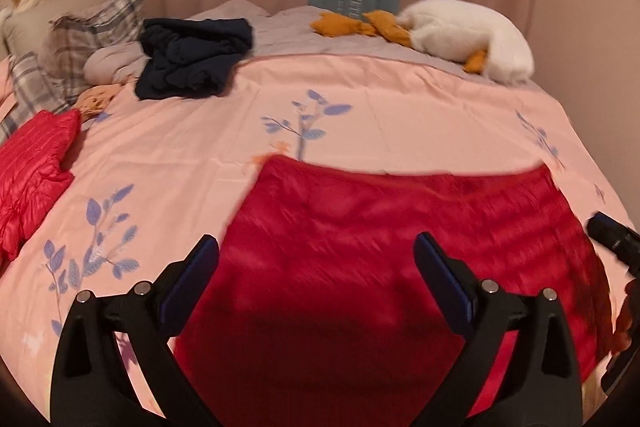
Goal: Fold large clothes
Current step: 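Lift both open tools up and back from the folded jacket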
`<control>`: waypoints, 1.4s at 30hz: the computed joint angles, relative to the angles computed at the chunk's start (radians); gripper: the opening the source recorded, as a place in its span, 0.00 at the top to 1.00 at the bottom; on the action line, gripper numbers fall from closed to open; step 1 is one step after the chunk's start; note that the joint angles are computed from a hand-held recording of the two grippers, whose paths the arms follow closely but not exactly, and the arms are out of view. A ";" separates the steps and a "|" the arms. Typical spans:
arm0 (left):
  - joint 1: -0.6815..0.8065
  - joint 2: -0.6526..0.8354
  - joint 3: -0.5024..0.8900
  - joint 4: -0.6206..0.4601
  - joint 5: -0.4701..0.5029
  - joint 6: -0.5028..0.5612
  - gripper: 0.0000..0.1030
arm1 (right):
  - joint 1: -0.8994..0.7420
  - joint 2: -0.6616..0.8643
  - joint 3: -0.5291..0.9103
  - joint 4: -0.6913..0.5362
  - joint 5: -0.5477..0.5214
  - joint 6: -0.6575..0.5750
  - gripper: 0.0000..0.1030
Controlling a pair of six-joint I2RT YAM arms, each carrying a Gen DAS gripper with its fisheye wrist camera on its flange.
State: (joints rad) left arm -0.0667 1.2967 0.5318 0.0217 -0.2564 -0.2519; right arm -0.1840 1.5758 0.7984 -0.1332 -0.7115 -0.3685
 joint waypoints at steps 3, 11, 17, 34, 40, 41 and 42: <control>-0.089 0.008 -0.032 0.003 -0.044 -0.014 0.04 | 0.069 -0.085 -0.104 0.008 0.059 -0.030 0.18; -0.187 0.074 -0.131 0.109 -0.153 -0.037 0.04 | 0.115 -0.138 -0.256 0.144 0.184 -0.038 0.17; -0.142 -0.003 -0.176 0.076 -0.142 -0.041 0.04 | -0.028 -0.084 -0.223 0.124 0.156 -0.076 0.17; -0.185 -0.344 -0.247 -0.187 -0.174 -0.157 0.04 | -0.190 -0.308 -0.294 -0.019 0.039 -0.105 0.16; -0.337 -0.376 -0.260 -0.226 -0.258 -0.239 0.04 | -0.074 -0.483 -0.404 -0.081 0.014 -0.102 0.16; -0.357 -0.356 -0.264 -0.215 -0.268 -0.249 0.04 | -0.053 -0.490 -0.417 -0.072 0.026 -0.097 0.16; -0.368 -0.335 -0.270 -0.201 -0.266 -0.256 0.04 | -0.027 -0.497 -0.435 -0.053 0.050 -0.087 0.16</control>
